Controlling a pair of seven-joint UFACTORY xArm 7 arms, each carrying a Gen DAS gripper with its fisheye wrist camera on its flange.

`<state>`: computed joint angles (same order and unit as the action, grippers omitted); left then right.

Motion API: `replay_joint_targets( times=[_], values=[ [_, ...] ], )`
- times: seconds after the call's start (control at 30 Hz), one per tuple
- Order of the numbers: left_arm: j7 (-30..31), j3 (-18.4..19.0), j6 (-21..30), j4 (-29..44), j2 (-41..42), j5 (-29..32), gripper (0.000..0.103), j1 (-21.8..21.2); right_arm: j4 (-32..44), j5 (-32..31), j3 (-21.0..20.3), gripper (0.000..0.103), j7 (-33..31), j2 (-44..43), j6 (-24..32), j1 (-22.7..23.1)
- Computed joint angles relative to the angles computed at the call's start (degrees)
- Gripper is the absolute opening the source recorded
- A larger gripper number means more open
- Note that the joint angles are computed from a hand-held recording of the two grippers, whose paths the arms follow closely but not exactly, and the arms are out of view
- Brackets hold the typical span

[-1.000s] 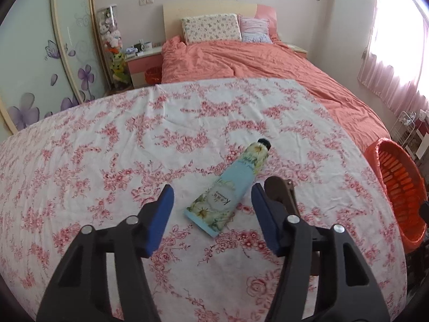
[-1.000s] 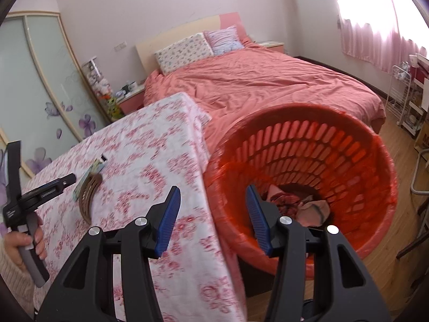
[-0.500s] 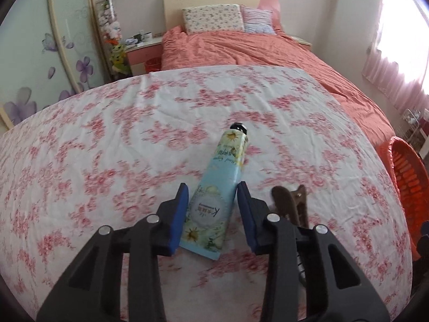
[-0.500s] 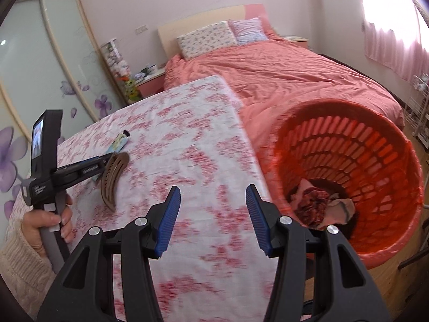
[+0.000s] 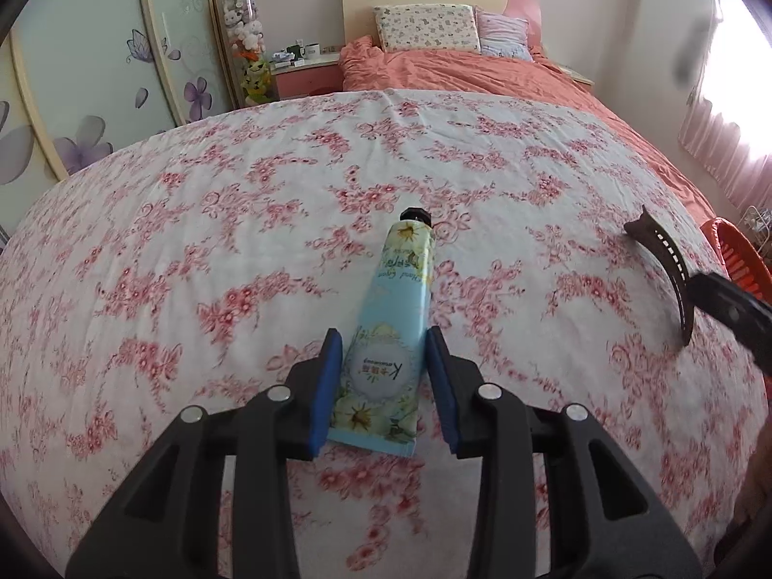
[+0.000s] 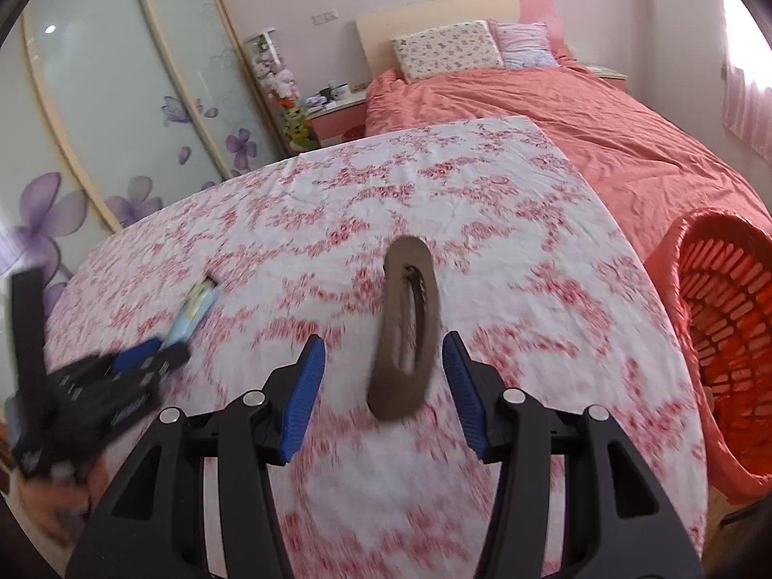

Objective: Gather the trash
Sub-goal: 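Grasp the brown hair clip with the right tool and lift it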

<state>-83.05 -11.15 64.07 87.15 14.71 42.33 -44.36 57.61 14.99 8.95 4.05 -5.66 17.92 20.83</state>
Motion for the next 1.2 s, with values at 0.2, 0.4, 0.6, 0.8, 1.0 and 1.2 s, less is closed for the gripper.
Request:
replay_joint_targets(
  times=[0.2,0.4,0.6,0.8,1.0,1.2],
  values=[
    [-0.2,-0.1,-0.8,-1.1,-0.7,-0.1,0.046,0.5,3.5,-13.0,1.1,0.048,12.3,4.0,1.5,-1.9],
    [-0.2,0.2,-2.4,-1.0,-0.5,-0.1,0.047,1.4,4.3,-7.4,0.0,0.025,9.9,5.2,2.3,-2.4],
    [0.4,1.0,-2.8,1.5,1.5,-0.1,0.047,1.6,5.9,-7.1,0.2,0.018,9.6,6.8,2.3,-2.6],
    [0.2,2.1,-5.1,2.4,2.5,-0.3,0.035,1.6,3.6,-7.5,0.2,0.014,9.4,4.4,3.1,-2.7],
    [0.5,2.2,-4.7,2.6,2.7,0.4,0.035,0.6,1.9,-9.7,0.2,0.014,9.5,2.8,3.2,-2.6],
    [-0.1,3.1,-3.6,4.7,4.1,-0.1,0.037,1.0,2.3,-11.3,0.3,0.015,10.2,3.2,3.7,-2.6]
  ],
)
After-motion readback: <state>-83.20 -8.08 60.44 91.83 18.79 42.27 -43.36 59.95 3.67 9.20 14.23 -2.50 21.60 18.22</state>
